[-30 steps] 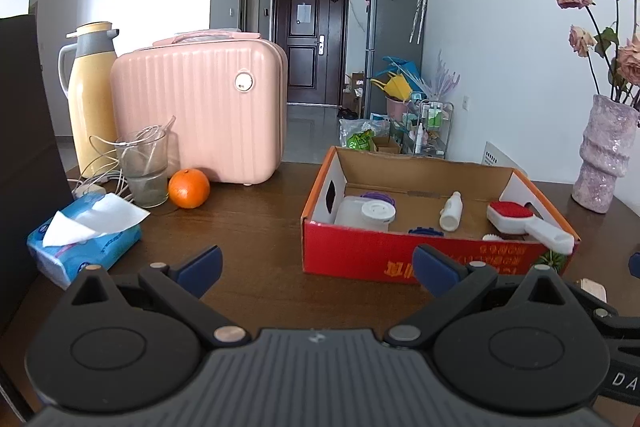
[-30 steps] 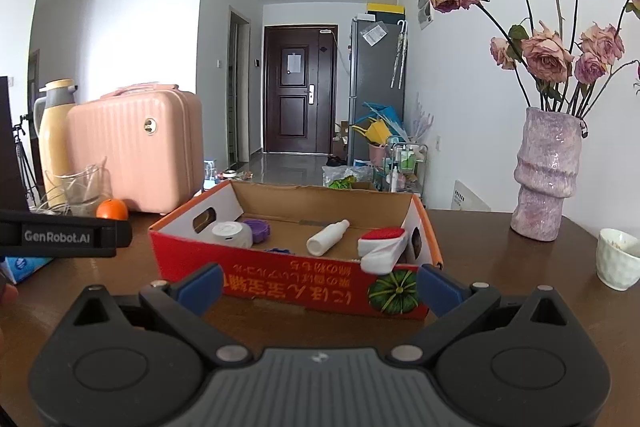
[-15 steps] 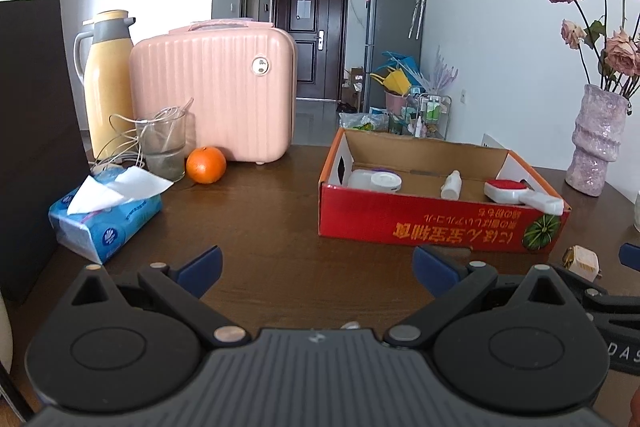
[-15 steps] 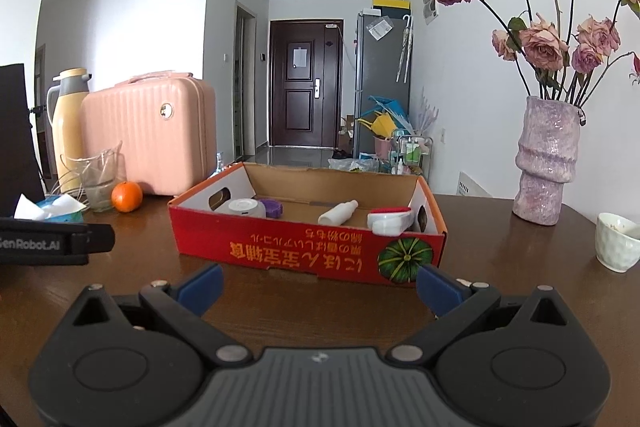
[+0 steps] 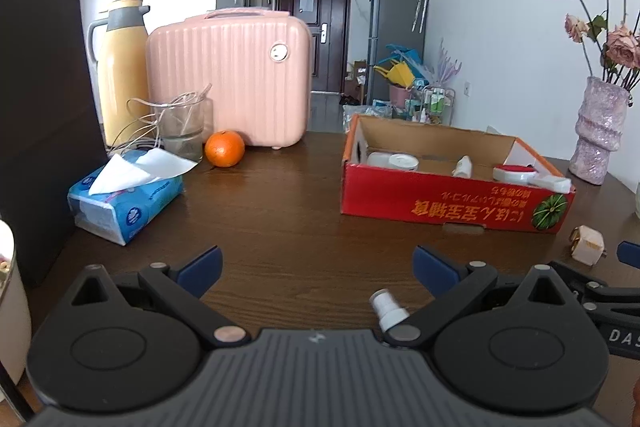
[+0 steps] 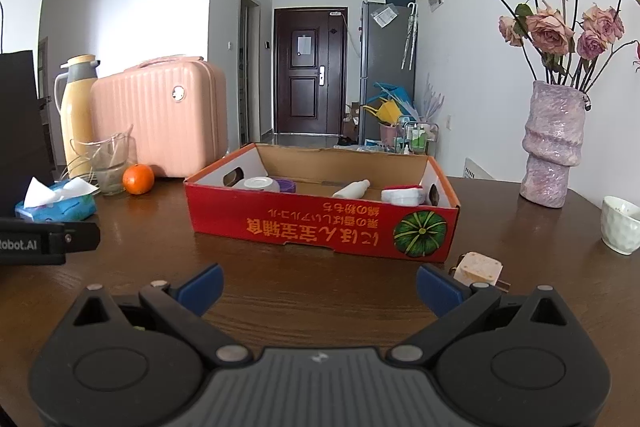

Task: Organize rigid objects
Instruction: 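Grasp the green spray bottle with the right gripper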

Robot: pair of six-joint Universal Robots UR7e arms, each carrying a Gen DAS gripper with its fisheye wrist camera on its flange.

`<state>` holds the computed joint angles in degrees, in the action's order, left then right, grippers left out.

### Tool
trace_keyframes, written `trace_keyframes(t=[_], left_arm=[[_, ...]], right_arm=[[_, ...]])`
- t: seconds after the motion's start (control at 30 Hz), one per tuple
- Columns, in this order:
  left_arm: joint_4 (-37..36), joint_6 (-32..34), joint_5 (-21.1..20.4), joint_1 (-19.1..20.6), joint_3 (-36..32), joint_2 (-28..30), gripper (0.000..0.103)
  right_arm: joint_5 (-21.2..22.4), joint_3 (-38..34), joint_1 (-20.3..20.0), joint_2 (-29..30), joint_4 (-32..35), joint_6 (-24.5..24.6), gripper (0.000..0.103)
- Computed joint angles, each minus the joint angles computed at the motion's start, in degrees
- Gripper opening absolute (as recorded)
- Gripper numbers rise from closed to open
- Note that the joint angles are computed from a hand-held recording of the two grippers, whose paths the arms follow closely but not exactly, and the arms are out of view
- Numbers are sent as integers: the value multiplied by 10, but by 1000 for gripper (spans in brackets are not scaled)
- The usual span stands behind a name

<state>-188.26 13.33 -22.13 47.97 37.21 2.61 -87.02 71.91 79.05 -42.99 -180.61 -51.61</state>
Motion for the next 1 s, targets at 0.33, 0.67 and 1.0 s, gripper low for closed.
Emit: trace_keyframes(t=[0.33,0.67,1.0], left_arm=[[-3,-36,3,8,85,-49,103],[4,-60,3,13,131,-77,103],[34,-100,-2,17,163,-96,103]], right_arm=[[-17,22,14,-3,42,-22,103],[-62,19,35,14,114,-45,96],[-106,-9,35,28,151,-26,31]])
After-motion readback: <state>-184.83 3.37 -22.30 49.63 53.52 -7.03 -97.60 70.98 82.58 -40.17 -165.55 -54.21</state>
